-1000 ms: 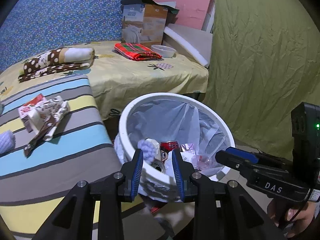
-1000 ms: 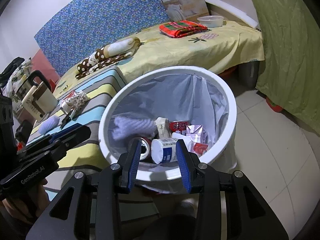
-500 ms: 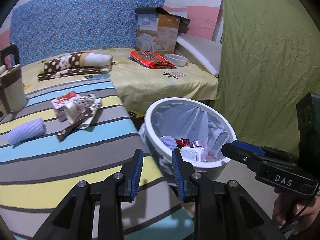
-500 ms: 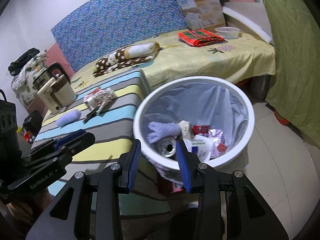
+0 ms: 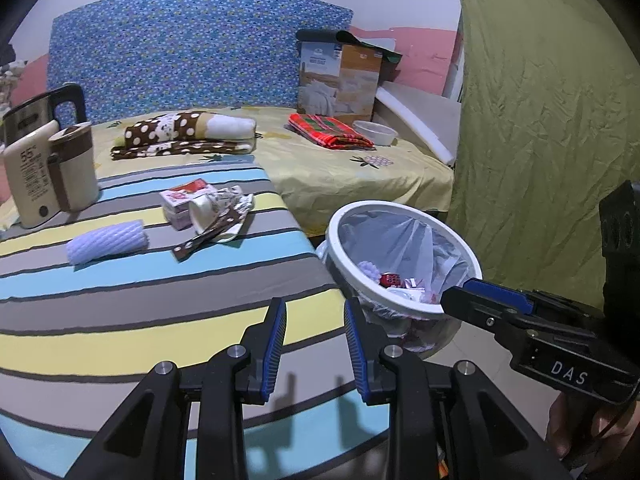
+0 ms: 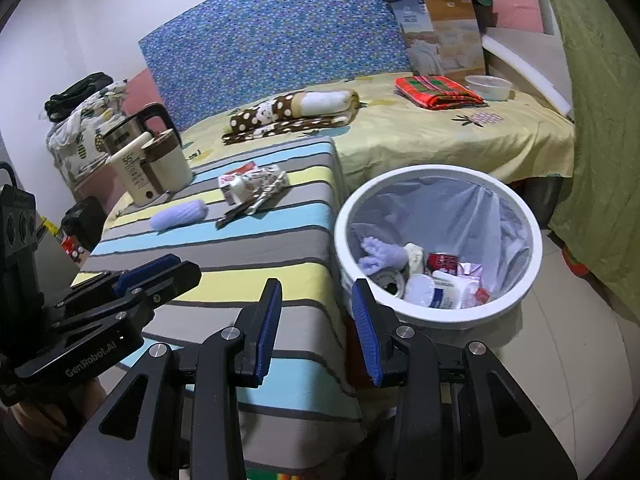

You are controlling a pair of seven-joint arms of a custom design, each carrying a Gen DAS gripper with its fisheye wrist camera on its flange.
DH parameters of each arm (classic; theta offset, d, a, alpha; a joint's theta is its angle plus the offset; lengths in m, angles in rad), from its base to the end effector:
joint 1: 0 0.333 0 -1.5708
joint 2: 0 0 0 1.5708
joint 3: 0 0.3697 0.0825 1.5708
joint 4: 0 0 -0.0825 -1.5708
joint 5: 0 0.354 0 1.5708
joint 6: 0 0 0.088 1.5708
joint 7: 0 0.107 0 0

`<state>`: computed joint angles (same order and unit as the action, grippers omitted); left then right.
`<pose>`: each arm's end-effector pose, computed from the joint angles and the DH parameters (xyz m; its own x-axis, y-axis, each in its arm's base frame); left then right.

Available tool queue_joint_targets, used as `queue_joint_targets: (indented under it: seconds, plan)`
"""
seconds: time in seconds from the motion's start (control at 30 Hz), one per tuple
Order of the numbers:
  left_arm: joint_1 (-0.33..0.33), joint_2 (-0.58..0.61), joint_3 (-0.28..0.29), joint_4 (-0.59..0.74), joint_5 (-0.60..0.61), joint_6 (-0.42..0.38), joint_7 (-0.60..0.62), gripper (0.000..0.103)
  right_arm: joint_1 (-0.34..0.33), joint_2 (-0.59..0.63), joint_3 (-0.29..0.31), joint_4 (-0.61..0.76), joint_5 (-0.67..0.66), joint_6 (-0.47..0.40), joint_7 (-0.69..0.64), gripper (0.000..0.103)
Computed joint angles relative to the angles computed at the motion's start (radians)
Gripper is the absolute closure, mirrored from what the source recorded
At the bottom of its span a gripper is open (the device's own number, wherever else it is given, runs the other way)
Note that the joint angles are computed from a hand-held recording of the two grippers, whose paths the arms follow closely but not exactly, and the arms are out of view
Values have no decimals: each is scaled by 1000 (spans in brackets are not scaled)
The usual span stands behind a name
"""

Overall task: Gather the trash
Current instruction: 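Move both open grippers back over the table toward the remaining trash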

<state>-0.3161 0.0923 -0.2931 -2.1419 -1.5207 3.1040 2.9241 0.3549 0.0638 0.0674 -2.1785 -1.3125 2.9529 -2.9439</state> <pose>0.4890 -0.2336 0.4758 -0.5003 -0.8468 0.1804 -0.6080 0.1953 -0.7696 0.4667 0.2793 0.4790 -0.0181 -0.9729 -0.2307 -0.6640 0.1842 -0.7247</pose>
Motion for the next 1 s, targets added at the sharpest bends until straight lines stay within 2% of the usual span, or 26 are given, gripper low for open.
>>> queue_joint_targets:
  seconds: [0.47, 1.0]
  plan:
    - [19, -46, 35, -42, -109, 12, 83, 73, 40, 33, 8, 48, -3, -2, -27, 64]
    - [61, -29, 72, -23, -137, 34, 100, 73, 83, 102, -17, 114, 154, 30, -218, 63]
